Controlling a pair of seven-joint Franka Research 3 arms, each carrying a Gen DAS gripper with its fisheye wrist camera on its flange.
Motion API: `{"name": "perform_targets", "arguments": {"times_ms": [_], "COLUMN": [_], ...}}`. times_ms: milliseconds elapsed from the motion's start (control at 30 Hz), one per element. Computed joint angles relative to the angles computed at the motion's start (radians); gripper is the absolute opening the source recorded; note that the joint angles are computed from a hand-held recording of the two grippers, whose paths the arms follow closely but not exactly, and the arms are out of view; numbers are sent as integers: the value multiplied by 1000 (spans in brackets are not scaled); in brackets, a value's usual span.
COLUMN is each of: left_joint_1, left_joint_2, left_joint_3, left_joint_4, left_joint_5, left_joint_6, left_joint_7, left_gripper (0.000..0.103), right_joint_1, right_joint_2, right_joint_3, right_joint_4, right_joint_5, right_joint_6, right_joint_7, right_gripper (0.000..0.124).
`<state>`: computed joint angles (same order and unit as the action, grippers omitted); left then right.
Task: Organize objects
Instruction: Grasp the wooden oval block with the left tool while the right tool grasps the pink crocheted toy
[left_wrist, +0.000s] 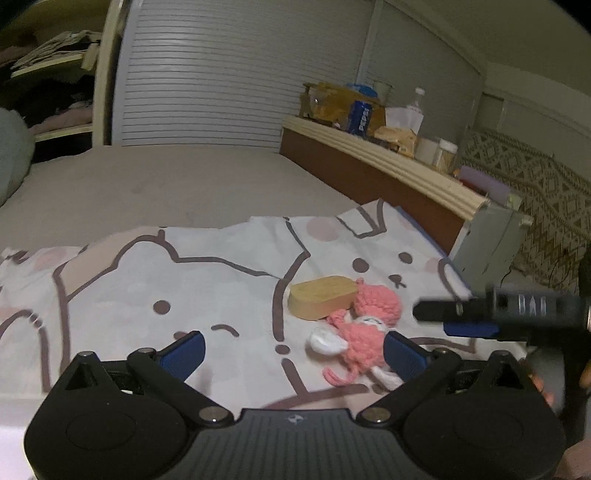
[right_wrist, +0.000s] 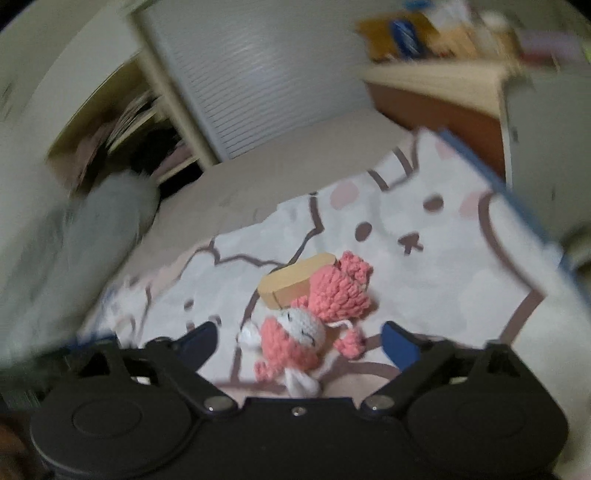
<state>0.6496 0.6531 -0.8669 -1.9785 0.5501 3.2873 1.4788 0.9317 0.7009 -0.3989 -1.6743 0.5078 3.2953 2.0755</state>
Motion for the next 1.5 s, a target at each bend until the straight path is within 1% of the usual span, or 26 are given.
{"name": "perform_targets", "arguments": {"times_ms": [67, 100, 133, 233, 267, 333, 400, 433, 500, 567, 633, 700, 733, 767, 800, 867, 933, 967, 1033, 1067, 1167, 1200, 1300, 1433, 1467, 1500], "left_joint_1": [-45, -64, -64, -94, -100, -118, -137, -156, -176, -182, -184, -199, -211, -222, -234, -250, -259, -260, -253, -260, -263, -265, -272, -287, -281, -260], "left_joint_2": [32, 55, 82, 147, 171, 214, 252, 267, 309, 363, 419, 451, 460, 468, 476, 495, 511, 518, 530, 519, 470, 444, 342, 174, 139, 111], "left_joint_3": [33, 42, 32, 32, 25, 21, 19, 30, 26, -1, -37, -52, -52, -52, -48, -55, -66, -73, -97, -85, -48, -30, 36, 122, 128, 116], "left_joint_4": [52, 82, 105, 176, 199, 246, 295, 324, 381, 437, 484, 523, 540, 556, 573, 606, 635, 645, 653, 646, 594, 567, 463, 299, 256, 210], "left_joint_5": [0, -3, -6, -22, -24, -31, -42, -51, -73, -98, -110, -115, -115, -118, -122, -149, -184, -198, -226, -233, -264, -275, -326, -413, -433, -448], "left_joint_6": [-23, -38, -52, -74, -83, -104, -129, -139, -167, -195, -225, -262, -279, -293, -305, -321, -344, -361, -396, -386, -349, -328, -273, -237, -229, -222], "left_joint_7": [22, 42, 70, 143, 172, 228, 279, 297, 338, 387, 459, 529, 562, 591, 618, 649, 672, 690, 736, 740, 733, 721, 658, 564, 549, 545], "left_gripper": [93, 88, 84, 80, 78, 75, 72, 70, 65, 62, 62, 62, 62, 62, 62, 63, 62, 60, 48, 48, 47, 47, 47, 46, 46, 46], "right_joint_1": [-53, -71, -81, -101, -117, -174, -204, -227, -232, -248, -312, -430, -482, -524, -568, -618, -635, -630, -629, -630, -684, -688, -666, -625, -615, -601], "right_joint_2": [33, 47, 63, 103, 110, 122, 134, 140, 158, 173, 184, 201, 211, 219, 233, 250, 256, 253, 249, 249, 242, 237, 201, 143, 126, 108], "right_joint_3": [50, 65, 72, 81, 96, 167, 207, 240, 239, 260, 347, 508, 580, 636, 692, 756, 778, 769, 765, 767, 827, 829, 795, 739, 726, 707], "right_joint_4": [59, 83, 107, 167, 185, 218, 237, 243, 265, 271, 270, 271, 269, 265, 266, 263, 261, 261, 257, 254, 210, 203, 177, 137, 126, 114], "right_joint_5": [35, 40, 44, 37, 33, 30, 21, 6, -20, -23, -25, -34, -35, -39, -54, -92, -123, -125, -132, -136, -182, -189, -177, -145, -137, -128], "right_joint_6": [-5, -10, -17, -53, -76, -105, -117, -102, -117, -102, -42, 27, 58, 75, 89, 106, 115, 111, 109, 114, 143, 141, 120, 72, 55, 32], "right_joint_7": [51, 70, 92, 159, 181, 212, 240, 234, 259, 299, 302, 268, 261, 258, 253, 235, 219, 215, 205, 200, 187, 187, 185, 167, 160, 153], "right_gripper": [82, 80, 77, 70, 65, 58, 58, 59, 59, 58, 57, 56, 52, 44, 41, 40, 40, 40, 40, 40, 39, 39, 39, 38, 38, 38]}}
